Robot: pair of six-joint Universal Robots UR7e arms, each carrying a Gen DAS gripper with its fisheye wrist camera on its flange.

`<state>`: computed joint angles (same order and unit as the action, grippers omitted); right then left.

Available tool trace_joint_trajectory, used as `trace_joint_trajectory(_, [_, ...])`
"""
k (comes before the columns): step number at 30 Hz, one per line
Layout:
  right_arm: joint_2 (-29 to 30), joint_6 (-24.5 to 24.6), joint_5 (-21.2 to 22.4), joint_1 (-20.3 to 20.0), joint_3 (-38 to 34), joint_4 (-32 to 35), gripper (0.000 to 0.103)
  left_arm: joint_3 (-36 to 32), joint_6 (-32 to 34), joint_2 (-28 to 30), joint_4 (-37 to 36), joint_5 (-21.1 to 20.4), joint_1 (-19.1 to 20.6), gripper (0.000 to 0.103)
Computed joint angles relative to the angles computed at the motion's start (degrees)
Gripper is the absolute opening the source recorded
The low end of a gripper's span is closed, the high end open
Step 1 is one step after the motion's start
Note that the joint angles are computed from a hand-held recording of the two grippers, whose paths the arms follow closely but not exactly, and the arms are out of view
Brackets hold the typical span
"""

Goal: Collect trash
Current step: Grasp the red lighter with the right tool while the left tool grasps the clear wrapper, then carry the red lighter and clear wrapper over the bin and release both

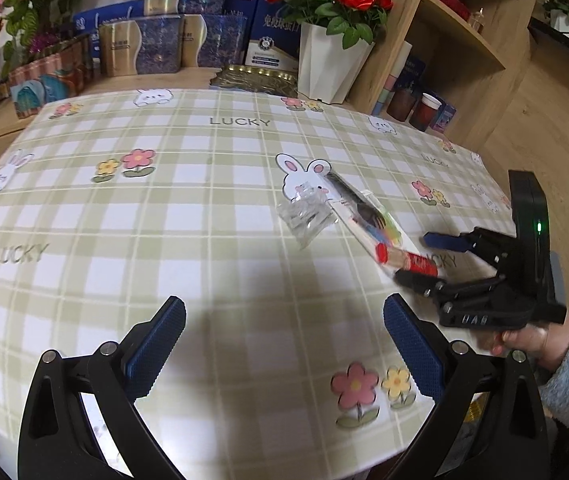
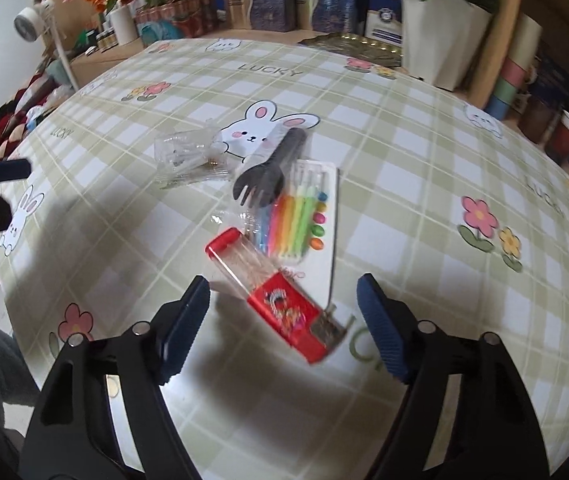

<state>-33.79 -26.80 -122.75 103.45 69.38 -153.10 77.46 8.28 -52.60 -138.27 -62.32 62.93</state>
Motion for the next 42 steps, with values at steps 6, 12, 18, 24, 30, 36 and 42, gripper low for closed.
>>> trace_joint_trajectory(6, [-0.5, -1.2, 2.5, -0.5, 1.0, 0.0, 0.069, -5.5, 0.0, 4.4, 2.3, -1.2, 0.6, 0.097])
trace_joint_trajectory(12, [-2.6, 0.6, 4.3, -1.0, 3.8, -1.6, 0.027, -9.7, -0.9, 7.7, 4.3, -1.6, 1.2, 0.097])
trace_joint_trajectory(18, [-5.0, 5.3, 7.3, -1.5, 6.8, -2.7, 0.022, -16.5, -3.0, 12.0, 7.5, -3.3, 2.1, 0.085])
trace_joint_trajectory(24, [-7.2, 9.6, 8.5, -1.5, 10.5, -7.1, 0.022, -22.5, -0.4, 16.5, 9.5, -1.6, 2.0, 0.077])
trace_joint_trajectory(30, [-9.0, 12.2, 8.6, -1.6, 13.4, -9.1, 0.022, -26.7, 1.1, 19.8, 12.0, 0.0, 2.1, 0.058])
trace_joint_trajectory(36, [-10.8, 14.1, 8.3, -1.3, 16.7, -11.0, 0.022, -21.6, 3.7, 17.0, 9.2, 2.3, 1.2, 0.027])
trace_joint_trajectory(42, [-12.2, 15.2, 8.6, -0.4, 19.3, -12.0, 0.022, -13.3, 5.7, 10.7, 5.8, 1.4, 0.1, 0.023])
